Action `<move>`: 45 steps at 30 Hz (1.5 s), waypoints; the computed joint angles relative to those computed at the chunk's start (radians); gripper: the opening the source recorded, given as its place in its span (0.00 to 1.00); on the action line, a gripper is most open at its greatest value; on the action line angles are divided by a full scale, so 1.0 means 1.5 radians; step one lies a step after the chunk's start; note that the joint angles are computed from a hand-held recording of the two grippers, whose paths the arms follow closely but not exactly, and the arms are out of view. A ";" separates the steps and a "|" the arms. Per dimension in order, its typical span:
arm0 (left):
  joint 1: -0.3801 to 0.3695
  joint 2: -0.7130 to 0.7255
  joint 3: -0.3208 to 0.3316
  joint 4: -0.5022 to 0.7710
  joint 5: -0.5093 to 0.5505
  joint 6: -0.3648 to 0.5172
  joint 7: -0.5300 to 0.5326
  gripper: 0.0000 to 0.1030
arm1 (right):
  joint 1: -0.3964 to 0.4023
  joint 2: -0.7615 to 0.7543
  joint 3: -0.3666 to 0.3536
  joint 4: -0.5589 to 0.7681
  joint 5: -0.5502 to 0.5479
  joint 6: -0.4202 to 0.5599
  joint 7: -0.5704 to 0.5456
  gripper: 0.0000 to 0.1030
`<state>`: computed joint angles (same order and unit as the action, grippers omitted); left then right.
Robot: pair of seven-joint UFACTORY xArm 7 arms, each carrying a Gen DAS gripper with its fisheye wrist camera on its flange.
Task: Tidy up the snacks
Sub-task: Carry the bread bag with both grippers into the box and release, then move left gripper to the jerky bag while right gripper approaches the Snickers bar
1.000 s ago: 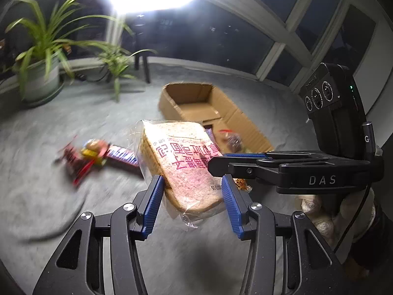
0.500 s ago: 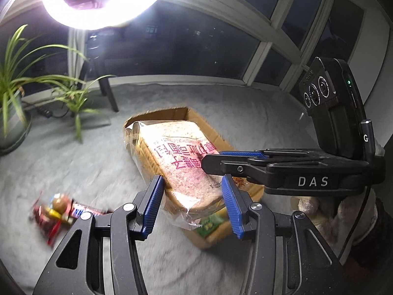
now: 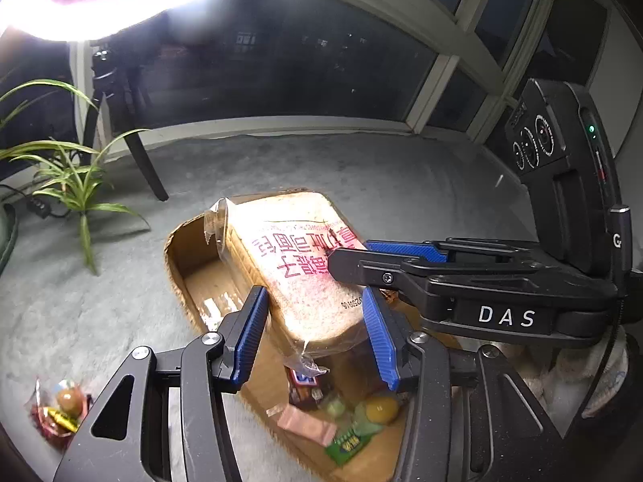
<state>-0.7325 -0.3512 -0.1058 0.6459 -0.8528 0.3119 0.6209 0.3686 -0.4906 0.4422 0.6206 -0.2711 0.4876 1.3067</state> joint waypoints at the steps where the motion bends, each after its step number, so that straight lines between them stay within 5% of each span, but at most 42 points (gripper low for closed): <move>1: 0.002 0.011 -0.006 0.004 0.005 -0.007 -0.006 0.45 | -0.002 0.003 -0.002 -0.003 -0.001 -0.002 -0.001 0.36; 9: 0.023 0.046 -0.047 0.005 0.098 -0.032 -0.079 0.45 | -0.010 0.033 0.004 0.004 -0.022 0.022 0.022 0.36; 24: 0.007 -0.102 0.050 -0.078 0.136 -0.011 -0.075 0.45 | 0.004 0.050 0.042 0.079 -0.092 0.082 0.091 0.36; 29: 0.047 -0.179 0.085 -0.131 0.172 0.019 -0.084 0.45 | 0.013 0.082 0.065 0.127 -0.137 0.081 0.117 0.37; 31: 0.066 -0.198 0.102 -0.149 0.184 0.030 -0.085 0.45 | 0.020 0.102 0.064 0.143 -0.152 0.062 0.124 0.47; 35: 0.118 -0.242 0.120 -0.188 0.220 0.044 -0.096 0.45 | 0.034 0.157 0.068 0.186 -0.199 0.038 0.153 0.49; 45: 0.228 -0.312 0.177 -0.249 0.271 0.119 -0.088 0.45 | 0.114 0.323 0.027 0.294 -0.269 0.022 0.165 0.57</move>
<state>-0.3908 -0.8188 0.1598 0.2731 -0.4460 0.4910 0.4886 0.5397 -0.0068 0.4824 1.0615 -0.6741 0.5213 1.5548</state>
